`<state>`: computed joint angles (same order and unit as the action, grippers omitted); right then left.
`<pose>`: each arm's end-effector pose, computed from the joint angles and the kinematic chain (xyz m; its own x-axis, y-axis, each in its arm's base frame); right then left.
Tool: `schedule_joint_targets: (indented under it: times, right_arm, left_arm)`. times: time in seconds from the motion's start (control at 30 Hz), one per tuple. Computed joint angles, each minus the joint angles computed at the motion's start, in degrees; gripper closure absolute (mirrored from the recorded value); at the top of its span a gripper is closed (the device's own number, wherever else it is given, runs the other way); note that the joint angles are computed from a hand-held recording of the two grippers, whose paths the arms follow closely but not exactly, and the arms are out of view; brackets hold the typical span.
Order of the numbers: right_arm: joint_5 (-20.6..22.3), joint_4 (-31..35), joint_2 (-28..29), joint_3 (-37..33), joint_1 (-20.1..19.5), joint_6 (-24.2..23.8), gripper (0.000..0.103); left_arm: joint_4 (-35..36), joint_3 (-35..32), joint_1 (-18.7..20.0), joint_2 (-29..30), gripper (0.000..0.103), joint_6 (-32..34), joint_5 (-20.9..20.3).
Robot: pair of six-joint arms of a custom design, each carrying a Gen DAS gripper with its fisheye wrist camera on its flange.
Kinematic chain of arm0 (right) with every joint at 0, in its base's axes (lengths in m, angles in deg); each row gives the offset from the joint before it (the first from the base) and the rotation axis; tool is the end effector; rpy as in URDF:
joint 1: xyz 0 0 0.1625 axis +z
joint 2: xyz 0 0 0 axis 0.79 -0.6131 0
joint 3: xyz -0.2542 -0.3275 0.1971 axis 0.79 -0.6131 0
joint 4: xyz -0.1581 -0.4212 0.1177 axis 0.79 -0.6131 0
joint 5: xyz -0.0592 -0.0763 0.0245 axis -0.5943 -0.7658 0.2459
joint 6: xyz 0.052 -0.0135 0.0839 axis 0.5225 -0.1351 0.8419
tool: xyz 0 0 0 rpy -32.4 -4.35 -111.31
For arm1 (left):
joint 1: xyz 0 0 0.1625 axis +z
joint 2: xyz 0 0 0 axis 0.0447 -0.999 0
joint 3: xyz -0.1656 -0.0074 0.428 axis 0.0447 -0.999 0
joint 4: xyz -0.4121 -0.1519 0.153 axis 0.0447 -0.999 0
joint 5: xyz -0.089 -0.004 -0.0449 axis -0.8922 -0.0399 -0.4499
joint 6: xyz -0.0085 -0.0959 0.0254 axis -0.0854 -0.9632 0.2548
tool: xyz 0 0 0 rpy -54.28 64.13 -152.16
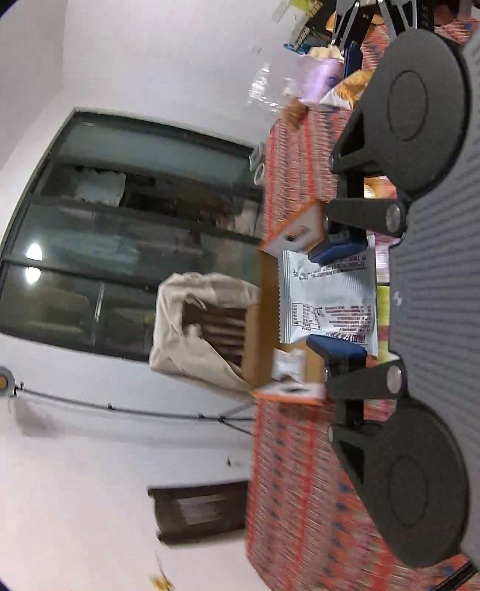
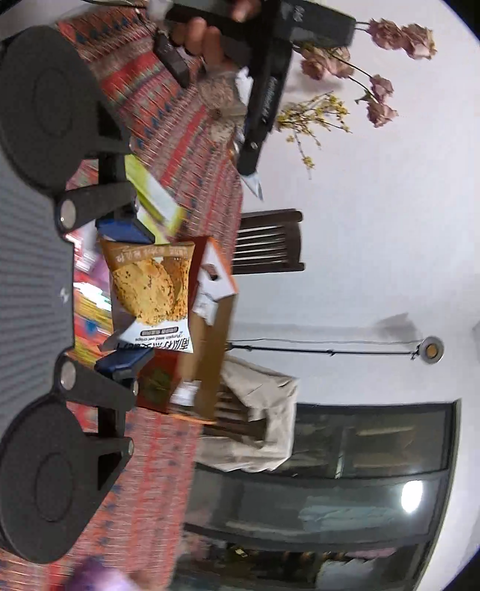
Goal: Organize snacks
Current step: 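Carry both packets over the box and release them inside, opening both tools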
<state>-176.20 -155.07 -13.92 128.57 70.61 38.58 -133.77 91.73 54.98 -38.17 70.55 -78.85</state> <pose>0.2995 -0.2990 0.0434 -0.6336 -0.4190 0.6504 -0.7730 0.3101 -0.5534 -0.0457 -0.4067 0.3833 -0.7664 0.3314 -0.5503 0.6423 0.4098 -0.6477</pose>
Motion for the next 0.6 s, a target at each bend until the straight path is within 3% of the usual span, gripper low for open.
schedule_joint_targets:
  times: [0.17, 0.27, 0.37, 0.5, 0.6]
  right_arm:
    - [3.0, 17.2, -7.3, -9.5, -3.9, -2.7, 0.045]
    - [3.6, 29.3, -7.9, -18.5, -5.8, -2.4, 0.045]
    - [0.4, 39.2, -3.8, -29.7, -7.1, -3.3, 0.045]
    - [-5.3, 53.5, 3.9, -45.0, -9.7, -1.1, 0.045]
    - [-8.9, 61.0, 9.5, -54.0, -11.6, -0.4, 0.045]
  left_arm:
    - [0.7, -15.3, 4.5, 16.4, 0.059, 1.6, -3.8]
    - [1.1, -24.3, 6.2, 26.3, 0.059, 4.1, -2.2]
    - [2.3, -32.9, 8.3, 35.7, 0.059, 5.3, 1.0]
    - [10.3, -43.5, 11.8, 45.1, 0.059, -1.1, 3.2]
    - [12.1, -48.2, 13.6, 50.2, 0.059, -1.9, 4.8]
